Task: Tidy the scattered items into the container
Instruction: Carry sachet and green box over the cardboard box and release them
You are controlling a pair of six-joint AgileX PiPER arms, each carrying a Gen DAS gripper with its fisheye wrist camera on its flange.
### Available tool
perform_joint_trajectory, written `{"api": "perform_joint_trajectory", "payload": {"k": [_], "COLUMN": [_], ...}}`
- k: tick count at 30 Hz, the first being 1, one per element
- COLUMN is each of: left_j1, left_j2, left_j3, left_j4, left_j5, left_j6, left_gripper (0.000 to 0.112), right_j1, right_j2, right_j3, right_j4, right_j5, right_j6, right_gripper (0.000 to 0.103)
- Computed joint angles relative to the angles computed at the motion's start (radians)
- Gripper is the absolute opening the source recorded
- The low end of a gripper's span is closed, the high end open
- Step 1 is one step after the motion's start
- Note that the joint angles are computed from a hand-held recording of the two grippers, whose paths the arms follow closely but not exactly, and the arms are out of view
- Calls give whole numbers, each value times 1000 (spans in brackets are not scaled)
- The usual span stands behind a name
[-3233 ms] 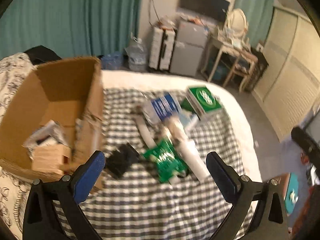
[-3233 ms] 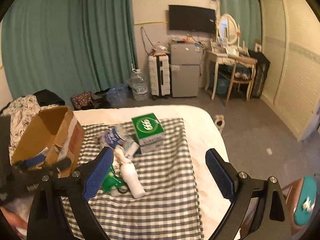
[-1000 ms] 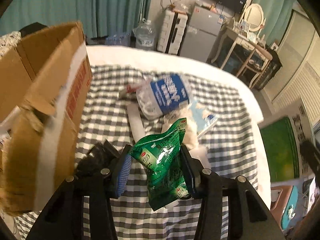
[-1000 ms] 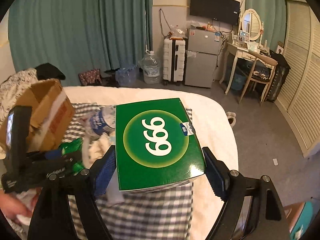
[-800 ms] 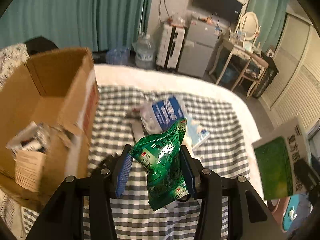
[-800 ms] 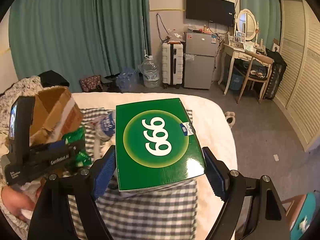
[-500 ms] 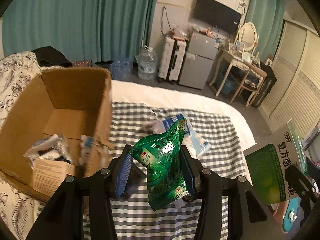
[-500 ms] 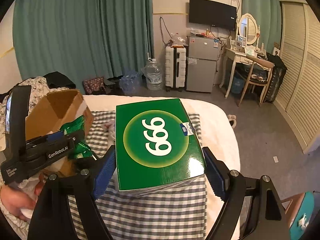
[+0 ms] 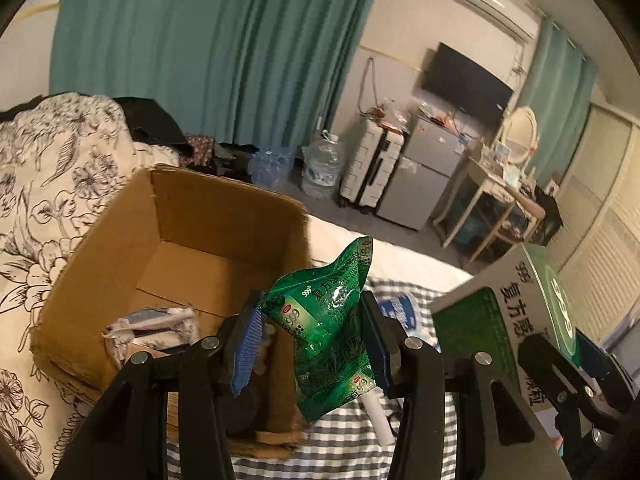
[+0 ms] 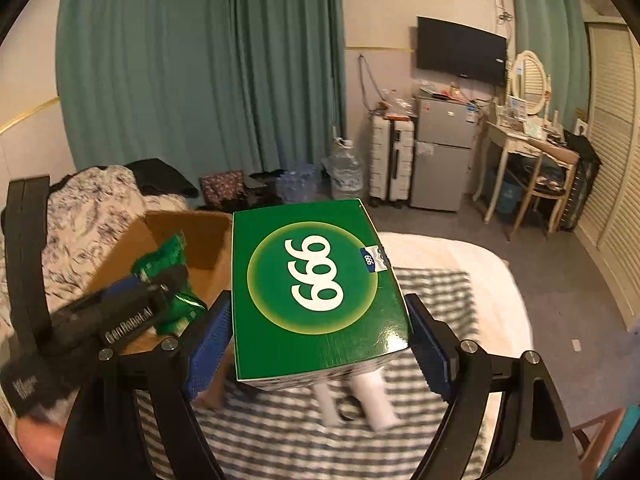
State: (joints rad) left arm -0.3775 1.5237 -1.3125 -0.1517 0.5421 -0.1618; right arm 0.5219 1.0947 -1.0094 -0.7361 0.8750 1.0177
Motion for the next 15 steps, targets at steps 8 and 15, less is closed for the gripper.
{"api": "perform_joint_trajectory", "payload": {"k": [8, 15], "left_j1": [202, 317], "left_j2": [24, 98], "left_j3": [-31, -82], "left_j4": [-213, -244], "left_j5": [17, 66], "left_j6": [178, 189], "left_gripper": [48, 48], "right_j1": [86, 101], "right_j2": [200, 315], "right_j3": [-174, -258], "right_j4": [-53, -26], "right_j5": [-57, -120], "right_j6": [45, 24], "right_gripper": [82, 80]}}
